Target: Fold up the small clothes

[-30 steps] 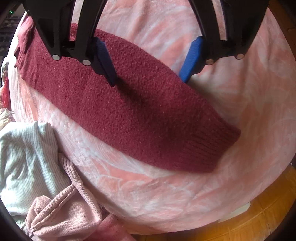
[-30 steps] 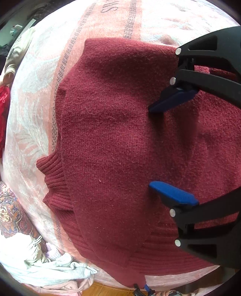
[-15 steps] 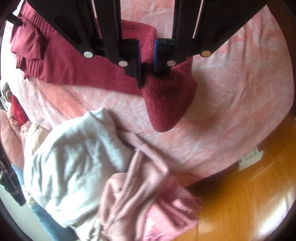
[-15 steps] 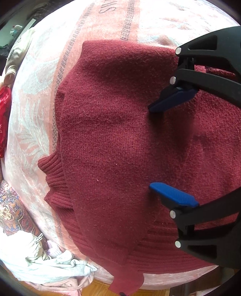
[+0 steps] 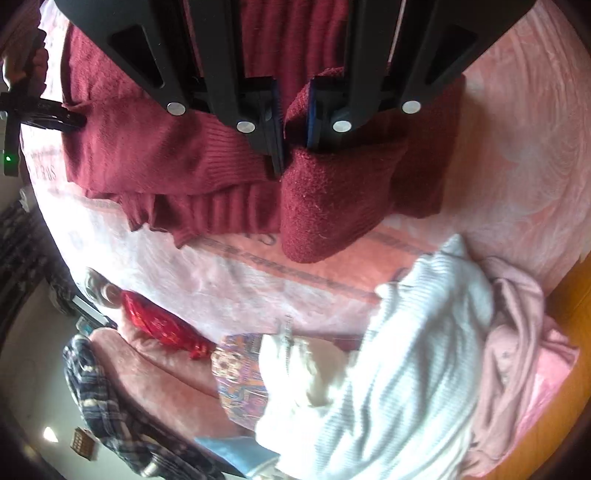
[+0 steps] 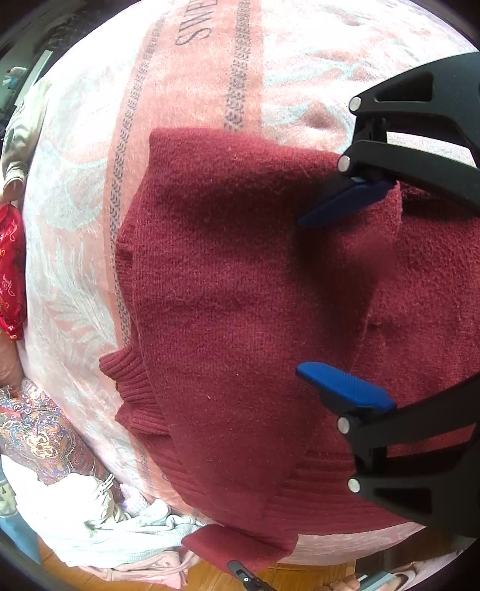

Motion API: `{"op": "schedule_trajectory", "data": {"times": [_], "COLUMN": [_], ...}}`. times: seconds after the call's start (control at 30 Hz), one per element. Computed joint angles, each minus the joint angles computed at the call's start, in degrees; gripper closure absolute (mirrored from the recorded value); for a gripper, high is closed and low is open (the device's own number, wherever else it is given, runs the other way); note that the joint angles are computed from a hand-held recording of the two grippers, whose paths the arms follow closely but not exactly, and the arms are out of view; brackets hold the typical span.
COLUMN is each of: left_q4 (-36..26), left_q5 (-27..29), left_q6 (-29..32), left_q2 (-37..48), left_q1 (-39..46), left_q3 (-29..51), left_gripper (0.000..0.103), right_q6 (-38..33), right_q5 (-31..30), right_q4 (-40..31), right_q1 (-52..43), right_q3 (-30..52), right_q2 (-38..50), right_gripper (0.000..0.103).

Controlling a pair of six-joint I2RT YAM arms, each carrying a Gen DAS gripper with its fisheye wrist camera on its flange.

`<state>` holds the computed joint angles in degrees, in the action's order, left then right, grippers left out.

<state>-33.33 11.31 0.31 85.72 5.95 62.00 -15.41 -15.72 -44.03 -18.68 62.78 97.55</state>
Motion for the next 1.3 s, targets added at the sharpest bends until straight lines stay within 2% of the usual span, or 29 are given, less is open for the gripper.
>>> {"op": "schedule_trajectory", "data": {"times": [0.23,0.33,0.4,0.43,0.47,0.5,0.53,0.6,0.63,0.67,0.7,0.8,0.9,1.0,1.03,1.13,1.23,1.27,1.3], "left_q4": [2.03,2.15,0.55,-0.62,-2.07,-2.22,-2.72,-6.07,-7.22,-8.56,-9.26,-10.57,-9.55,-8.71,-8.71,-6.94,-5.19,-5.06,-4.97], "left_q5": [-3.05,-4.55,-3.04,-1.05,2.55,6.07,8.95,10.9,12.16,12.56,11.62,3.96,0.51,-2.26,-2.89,-1.56,-2.27,-2.27,-1.94], "left_q6": [-6.54,-6.53,-6.87,-7.23,-7.41,-7.58,-7.36,-5.48,-4.19,-3.21,-2.35,0.44,1.0,1.35,1.44,3.07,4.69,4.74,4.88], "left_q2": [2.62,5.15,8.16,9.36,10.34,9.83,8.76,6.63,4.88,3.42,2.23,2.03,6.2,12.04,14.02,17.23,16.0,15.55,15.28], "left_q1": [-17.43,-21.73,-22.03,-21.29,-19.76,-18.15,-16.33,-13.71,-11.93,-10.39,-9.02,-5.37,0.39,4.47,5.28,7.4,6.9,6.6,6.72], "left_q3": [-1.9,-1.95,-1.26,-0.99,-0.72,-1.63,-2.23,-1.13,-0.78,0.17,0.84,2.96,3.54,4.62,5.02,4.51,2.92,2.74,2.59], "left_gripper": [0.093,0.091,0.088,0.071,0.044,0.035,0.033,0.031,0.028,0.021,0.019,0.018,0.018,0.026,0.029,0.028,0.028,0.028,0.028], "right_q6": [-3.23,-3.84,-4.53,-4.56,-4.61,-3.74,-3.56,-2.58,-2.1,-1.42,-0.77,1.36,4.22,8.27,9.81,15.24,19.62,20.59,21.38], "right_q5": [-2.04,-2.0,-1.98,-1.79,-1.46,-0.96,-0.57,0.18,0.16,-0.06,-0.33,-1.19,-1.95,-2.35,-3.9,-8.25,-8.06,-8.52,-9.35], "right_q4": [-1.47,-1.61,-1.9,-1.85,-1.82,-1.57,-1.5,-1.38,-1.44,-1.44,-1.54,-2.36,-3.02,-2.71,-2.76,-2.47,-0.93,-0.59,-0.38], "right_q1": [-3.04,-3.39,-3.97,-3.91,-3.79,-2.77,-2.43,-1.34,-0.91,-0.31,0.39,3.75,8.73,15.16,17.05,22.49,27.43,28.52,29.21], "right_q3": [0.45,0.34,0.3,0.24,0.15,0.29,0.24,0.27,0.29,0.33,0.42,1.07,1.79,3.06,3.83,7.06,9.44,10.08,10.43], "right_q2": [0.08,0.02,-0.01,0.01,-0.03,0.09,-0.06,-0.29,-0.52,-0.75,-1.07,-2.06,-2.84,-2.4,-1.59,2.56,6.16,7.38,8.36], "right_gripper": [0.03,0.03,0.03,0.029,0.029,0.028,0.027,0.027,0.027,0.028,0.028,0.028,0.028,0.028,0.028,0.029,0.029,0.031,0.038]}}
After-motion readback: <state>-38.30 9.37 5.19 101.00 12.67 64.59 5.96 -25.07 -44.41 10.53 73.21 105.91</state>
